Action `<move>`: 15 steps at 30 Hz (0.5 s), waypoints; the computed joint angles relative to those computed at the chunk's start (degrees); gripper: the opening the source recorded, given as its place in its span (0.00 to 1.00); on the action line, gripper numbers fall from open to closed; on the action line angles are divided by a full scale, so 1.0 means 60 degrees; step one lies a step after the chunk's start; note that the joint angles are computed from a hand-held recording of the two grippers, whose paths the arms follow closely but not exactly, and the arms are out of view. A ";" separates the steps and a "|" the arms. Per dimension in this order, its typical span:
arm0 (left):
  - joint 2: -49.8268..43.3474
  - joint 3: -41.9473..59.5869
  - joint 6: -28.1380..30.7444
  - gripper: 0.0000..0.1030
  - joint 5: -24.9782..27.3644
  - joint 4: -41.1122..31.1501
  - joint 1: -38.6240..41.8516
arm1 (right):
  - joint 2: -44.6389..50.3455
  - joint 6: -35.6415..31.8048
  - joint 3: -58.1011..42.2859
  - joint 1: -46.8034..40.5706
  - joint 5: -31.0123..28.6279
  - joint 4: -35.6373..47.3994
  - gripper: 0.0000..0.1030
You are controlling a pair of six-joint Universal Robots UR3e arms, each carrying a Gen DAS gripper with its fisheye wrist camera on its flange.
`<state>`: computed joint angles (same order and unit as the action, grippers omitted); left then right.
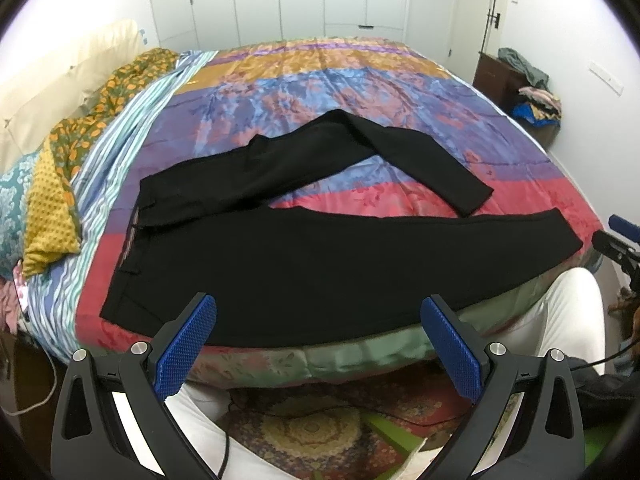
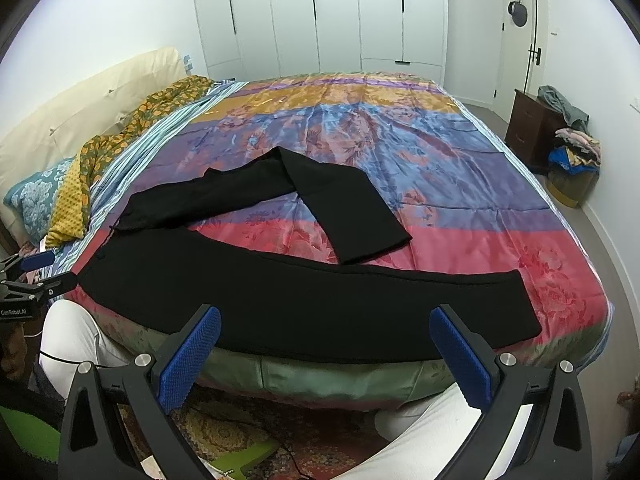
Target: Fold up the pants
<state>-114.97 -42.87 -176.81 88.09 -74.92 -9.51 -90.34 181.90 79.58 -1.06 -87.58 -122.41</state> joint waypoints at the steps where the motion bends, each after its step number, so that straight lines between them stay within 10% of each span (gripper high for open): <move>1: -0.0006 -0.0010 -0.0007 0.99 -0.0005 0.0034 0.0007 | 0.0083 0.0042 -0.0096 0.0046 -0.0108 -0.0008 1.00; 15: -0.1500 0.2089 -0.0179 0.99 0.0037 -0.0951 -0.0130 | 0.1818 -0.1323 0.0763 0.0069 -0.0330 -0.2995 1.00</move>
